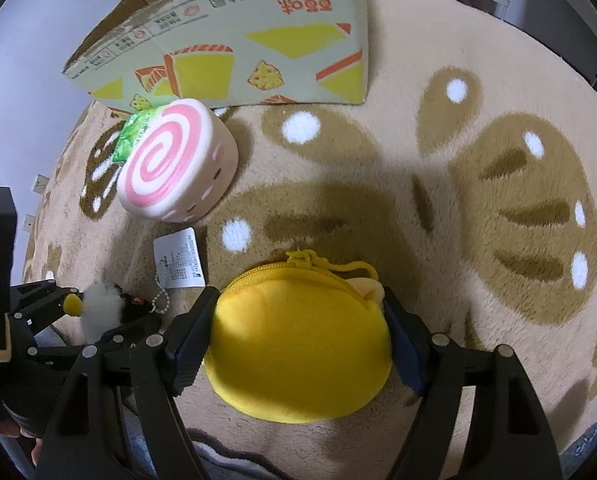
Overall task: Organize soft objects
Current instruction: 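Grasp the white pompom with the left tool while the right tool grasps the yellow plush pouch, then carry the pompom and yellow pouch over the box and release both inside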
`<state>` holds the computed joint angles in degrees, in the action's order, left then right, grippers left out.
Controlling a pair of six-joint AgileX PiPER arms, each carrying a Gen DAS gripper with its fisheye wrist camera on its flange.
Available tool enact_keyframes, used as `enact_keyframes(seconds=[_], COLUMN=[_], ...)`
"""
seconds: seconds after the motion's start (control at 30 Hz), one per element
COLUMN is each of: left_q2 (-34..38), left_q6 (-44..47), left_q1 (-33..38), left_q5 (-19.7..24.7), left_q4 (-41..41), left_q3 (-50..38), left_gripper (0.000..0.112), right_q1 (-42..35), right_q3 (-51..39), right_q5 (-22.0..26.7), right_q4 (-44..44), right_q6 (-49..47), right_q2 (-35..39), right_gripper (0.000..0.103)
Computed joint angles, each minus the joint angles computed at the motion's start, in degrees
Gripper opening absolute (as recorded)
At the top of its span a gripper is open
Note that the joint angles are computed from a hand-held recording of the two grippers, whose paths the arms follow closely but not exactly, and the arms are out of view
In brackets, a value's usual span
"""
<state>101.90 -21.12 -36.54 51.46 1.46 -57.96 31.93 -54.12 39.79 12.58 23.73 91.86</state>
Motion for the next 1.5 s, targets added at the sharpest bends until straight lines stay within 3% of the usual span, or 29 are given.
enact_keyframes(seconds=[0.17, 0.43, 0.63, 0.8, 1.03, 1.23, 1.5], left_q2=[-3.38, -16.06, -24.95, -23.56, -24.77, -24.71, -19.41], left_q6=[0.88, -2.15, -7.27, -21.90, -38.93, -45.23, -47.39], left_q1=[1.40, 5.95, 6.87, -0.98, -6.53, -6.46, -2.87], left_q5=[-0.52, -2.27, -5.75, -6.94, -10.23, -13.07, -16.58], left_q4=[-1.16, 3.07, 8.00, 18.96, 39.57, 49.57, 53.60], left_q3=[2.68, 7.50, 9.73, 5.97, 7.21, 5.90, 0.22], left_gripper=[0.036, 0.036, 0.037, 0.037, 0.037, 0.037, 0.037], right_q1=[0.81, 0.04, 2.54, 3.58, 2.75, 0.87, -0.91], right_q3=[0.26, 2.29, 3.10, 3.78, 3.44, 1.05, -2.46], right_q5=[-1.09, -4.93, -8.79, -12.22, -16.82, -19.06, -19.24], right_q4=[-2.52, -4.31, -14.77, -25.45, -38.42, -42.20, -45.97], right_q6=[2.04, 1.65, 10.93, 21.38, 32.59, 33.68, 34.68], right_q2=[-1.90, -7.46, -12.07, -15.26, -16.73, -14.80, -11.51], right_gripper=[0.082, 0.082, 0.082, 0.082, 0.082, 0.082, 0.082])
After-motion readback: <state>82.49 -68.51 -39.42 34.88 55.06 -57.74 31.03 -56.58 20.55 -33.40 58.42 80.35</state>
